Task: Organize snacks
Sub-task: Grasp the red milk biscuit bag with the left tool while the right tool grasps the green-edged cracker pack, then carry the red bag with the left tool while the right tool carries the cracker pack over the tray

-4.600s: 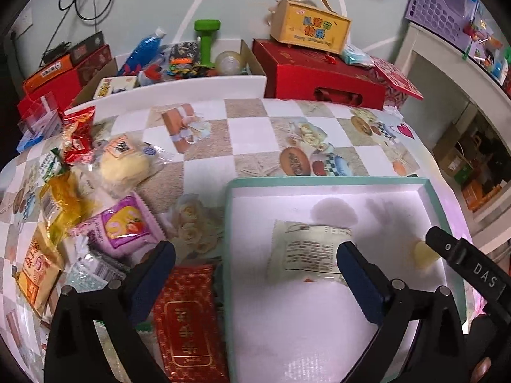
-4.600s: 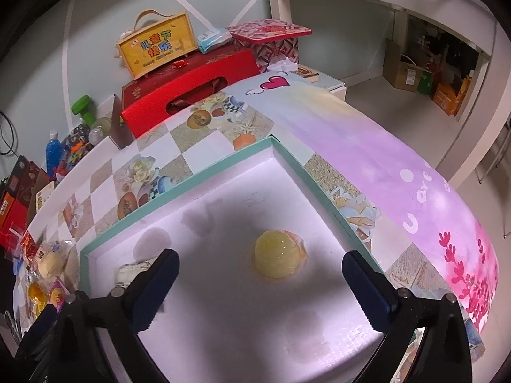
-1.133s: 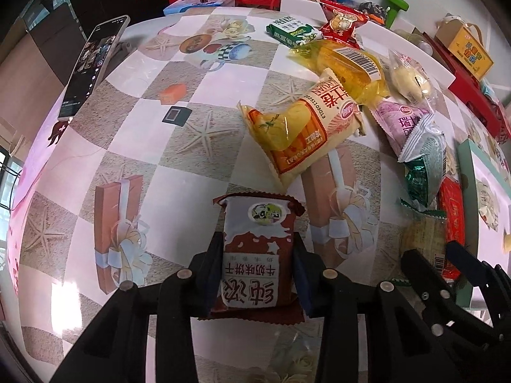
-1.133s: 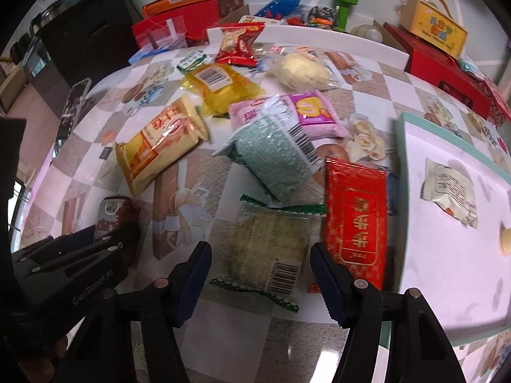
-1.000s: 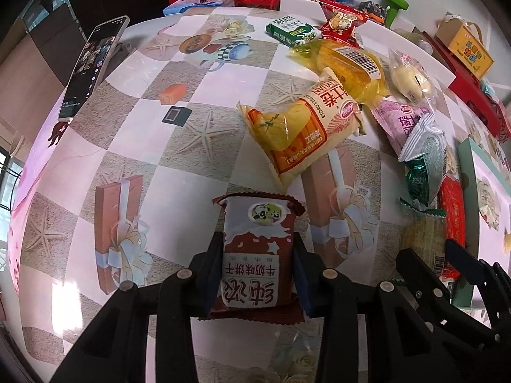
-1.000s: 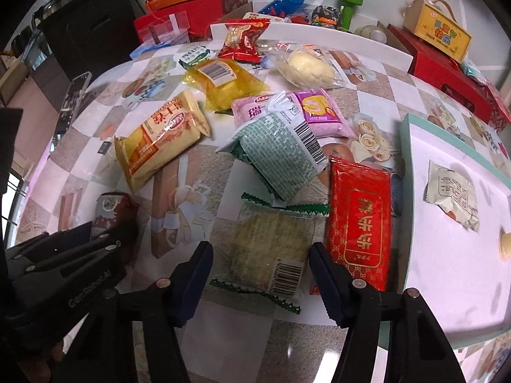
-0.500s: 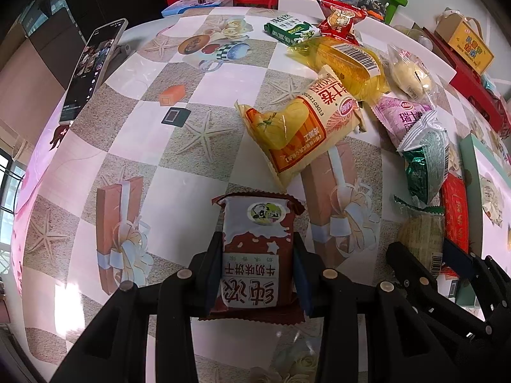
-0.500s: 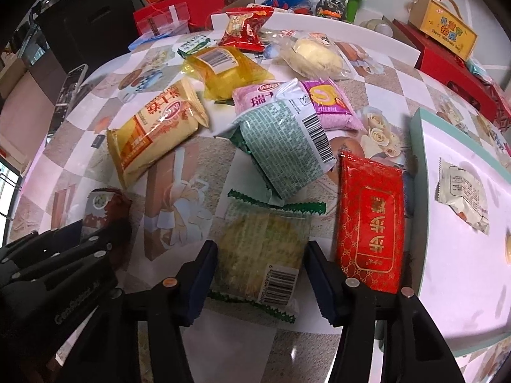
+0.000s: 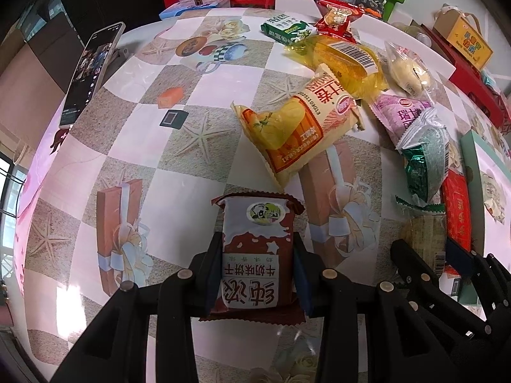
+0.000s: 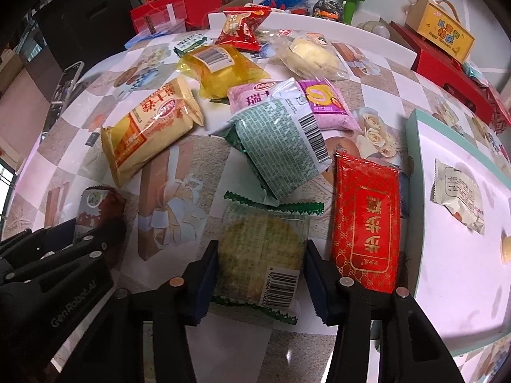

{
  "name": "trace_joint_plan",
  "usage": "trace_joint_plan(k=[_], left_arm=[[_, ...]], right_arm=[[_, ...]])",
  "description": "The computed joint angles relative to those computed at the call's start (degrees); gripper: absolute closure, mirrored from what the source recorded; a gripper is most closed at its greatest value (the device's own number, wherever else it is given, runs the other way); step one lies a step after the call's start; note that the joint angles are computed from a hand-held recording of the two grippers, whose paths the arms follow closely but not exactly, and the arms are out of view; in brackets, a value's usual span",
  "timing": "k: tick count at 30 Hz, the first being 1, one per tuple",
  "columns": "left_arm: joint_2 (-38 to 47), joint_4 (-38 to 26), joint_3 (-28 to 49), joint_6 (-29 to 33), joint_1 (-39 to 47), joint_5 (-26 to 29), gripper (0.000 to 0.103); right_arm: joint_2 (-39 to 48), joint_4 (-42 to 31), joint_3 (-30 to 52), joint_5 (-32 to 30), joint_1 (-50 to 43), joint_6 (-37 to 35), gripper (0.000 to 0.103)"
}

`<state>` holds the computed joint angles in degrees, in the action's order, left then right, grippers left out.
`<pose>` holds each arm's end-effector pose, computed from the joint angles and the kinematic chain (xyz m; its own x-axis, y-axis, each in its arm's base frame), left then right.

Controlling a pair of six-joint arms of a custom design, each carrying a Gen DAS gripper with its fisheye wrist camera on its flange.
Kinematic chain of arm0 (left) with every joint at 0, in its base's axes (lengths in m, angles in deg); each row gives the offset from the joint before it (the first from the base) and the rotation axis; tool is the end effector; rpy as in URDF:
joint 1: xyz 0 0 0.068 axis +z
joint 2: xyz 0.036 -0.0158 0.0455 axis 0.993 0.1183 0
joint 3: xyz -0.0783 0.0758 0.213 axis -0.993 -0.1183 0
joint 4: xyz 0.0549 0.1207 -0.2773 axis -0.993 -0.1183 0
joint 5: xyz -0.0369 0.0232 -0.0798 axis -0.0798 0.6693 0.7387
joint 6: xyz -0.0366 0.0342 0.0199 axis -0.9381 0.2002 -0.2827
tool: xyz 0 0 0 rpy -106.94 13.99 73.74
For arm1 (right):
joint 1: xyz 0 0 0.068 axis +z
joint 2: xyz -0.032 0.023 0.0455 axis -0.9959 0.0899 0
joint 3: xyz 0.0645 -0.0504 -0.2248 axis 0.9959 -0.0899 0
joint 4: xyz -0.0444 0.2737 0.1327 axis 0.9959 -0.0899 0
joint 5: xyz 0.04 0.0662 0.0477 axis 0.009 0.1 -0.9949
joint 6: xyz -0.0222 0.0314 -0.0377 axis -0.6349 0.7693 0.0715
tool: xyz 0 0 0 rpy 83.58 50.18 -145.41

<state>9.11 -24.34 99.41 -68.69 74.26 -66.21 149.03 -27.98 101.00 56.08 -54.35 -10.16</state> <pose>0.2792 -0.0434 0.1213 -0.9455 0.0830 -0.3150 0.0887 0.9961 -0.0038 0.2254 0.1246 0.1158 -0.9185 0.0873 -0.3857 0.0821 0.9962 0.0298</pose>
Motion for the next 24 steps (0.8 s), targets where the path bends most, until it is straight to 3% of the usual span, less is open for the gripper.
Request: trace_joint_plan(k=[24], left_arm=[[-10.6, -2.3, -2.3, -0.8, -2.9, -0.1, 0.062]], right_arm=[[-12.8, -3.1, -3.1, 0.8, -0.1, 0.9, 0.05]])
